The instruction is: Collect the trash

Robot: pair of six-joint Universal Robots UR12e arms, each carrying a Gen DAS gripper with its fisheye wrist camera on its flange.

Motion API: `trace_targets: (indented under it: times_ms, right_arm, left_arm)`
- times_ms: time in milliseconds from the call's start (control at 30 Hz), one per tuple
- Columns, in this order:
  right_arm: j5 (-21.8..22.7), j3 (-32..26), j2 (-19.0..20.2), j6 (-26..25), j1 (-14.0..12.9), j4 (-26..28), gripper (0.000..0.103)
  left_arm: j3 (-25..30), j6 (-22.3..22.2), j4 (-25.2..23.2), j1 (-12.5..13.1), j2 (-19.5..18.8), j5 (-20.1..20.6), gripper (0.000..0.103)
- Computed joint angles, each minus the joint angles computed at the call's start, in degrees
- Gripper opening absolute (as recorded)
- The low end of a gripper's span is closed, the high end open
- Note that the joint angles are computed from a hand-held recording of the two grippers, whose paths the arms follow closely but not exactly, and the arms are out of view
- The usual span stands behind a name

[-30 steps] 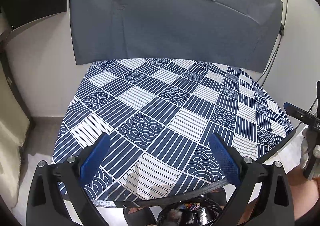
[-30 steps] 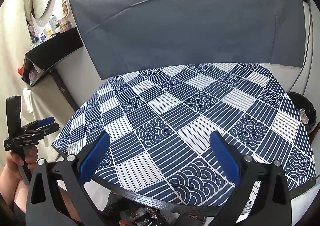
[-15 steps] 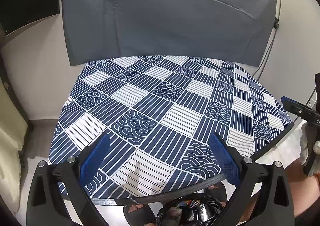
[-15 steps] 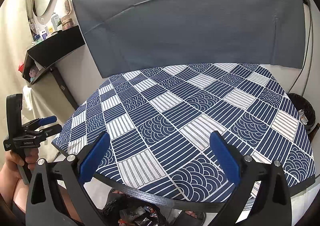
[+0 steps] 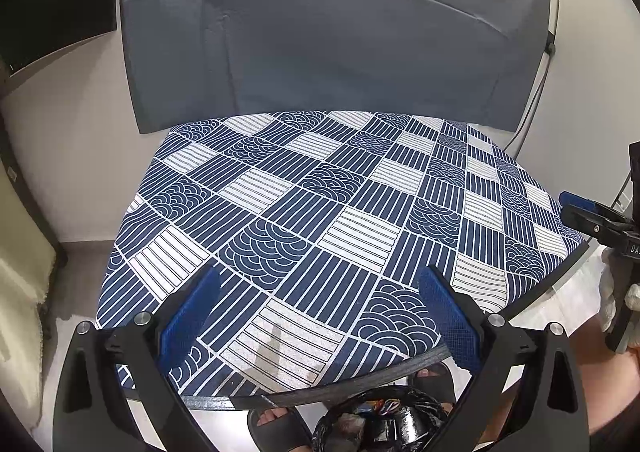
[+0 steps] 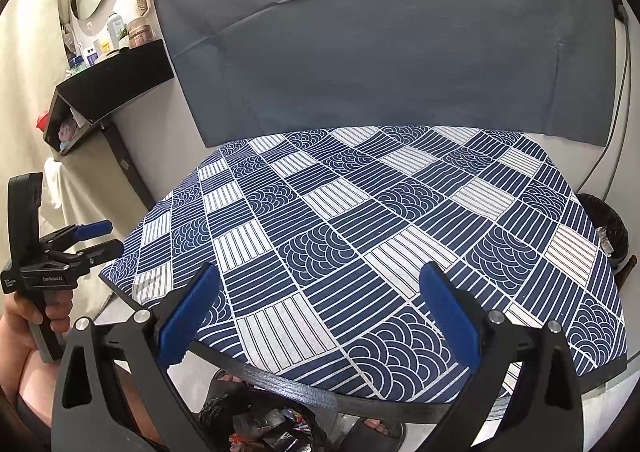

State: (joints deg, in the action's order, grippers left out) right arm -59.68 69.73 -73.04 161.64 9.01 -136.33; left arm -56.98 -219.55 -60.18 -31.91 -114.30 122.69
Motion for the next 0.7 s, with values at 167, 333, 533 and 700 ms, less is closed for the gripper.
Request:
trace_targets:
  times_ms: [167,333,533,700]
  right_arm:
    - [-0.12,-0.02,-0.01,-0.15,0.05,0.0,0.099]
    - [-0.14,-0.01,0.03,-0.19,0.05,0.04,0.099]
    - [-0.07,0.03,0.04,-0.2,0.02,-0.14,0.099]
    - [-0.14,0.07,0.0,-0.27,0.06,-0.12,0.099]
  left_arm:
    - [-0.04,0.5,0.36,0.01,-0.04,-0.2,0.096]
    - [0.14,0.64,0.4,-0.07,-0.2,-0.02,0.096]
    - [0.26,0.71,0.43,-0.17,-0.3,0.02,0.096]
    - [0.45,0.81,0.17,-0.25,-0.44,-0.1,0.096]
